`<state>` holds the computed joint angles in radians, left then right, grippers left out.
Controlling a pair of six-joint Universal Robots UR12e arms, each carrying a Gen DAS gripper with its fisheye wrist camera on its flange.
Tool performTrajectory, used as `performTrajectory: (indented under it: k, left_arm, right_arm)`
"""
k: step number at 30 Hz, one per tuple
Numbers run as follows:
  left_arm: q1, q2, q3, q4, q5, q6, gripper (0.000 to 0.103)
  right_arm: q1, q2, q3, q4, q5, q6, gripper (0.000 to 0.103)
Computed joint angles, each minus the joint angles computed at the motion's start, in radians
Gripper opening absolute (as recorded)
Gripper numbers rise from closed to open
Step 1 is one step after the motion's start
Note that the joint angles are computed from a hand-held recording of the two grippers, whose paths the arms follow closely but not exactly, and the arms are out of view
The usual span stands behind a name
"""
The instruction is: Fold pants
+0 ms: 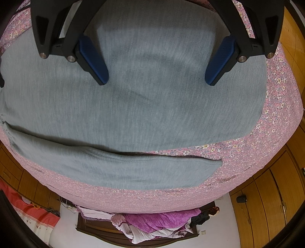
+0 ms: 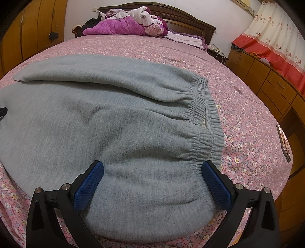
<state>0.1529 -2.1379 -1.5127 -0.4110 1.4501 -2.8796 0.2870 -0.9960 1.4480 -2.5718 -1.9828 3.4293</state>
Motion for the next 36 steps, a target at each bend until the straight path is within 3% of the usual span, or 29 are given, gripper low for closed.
performTrajectory:
  k: [28, 36]
  left_arm:
    - [0.009, -0.001, 0.001, -0.007, -0.017, 0.003, 0.103]
    - [0.006, 0.001, 0.009, -0.029, -0.007, 0.011, 0.103]
  right_arm:
    - [0.001, 0.000, 0.000, 0.001, 0.000, 0.000, 0.100]
    - [-0.008, -0.008, -0.017, 0.043, 0.044, 0.009, 0.100]
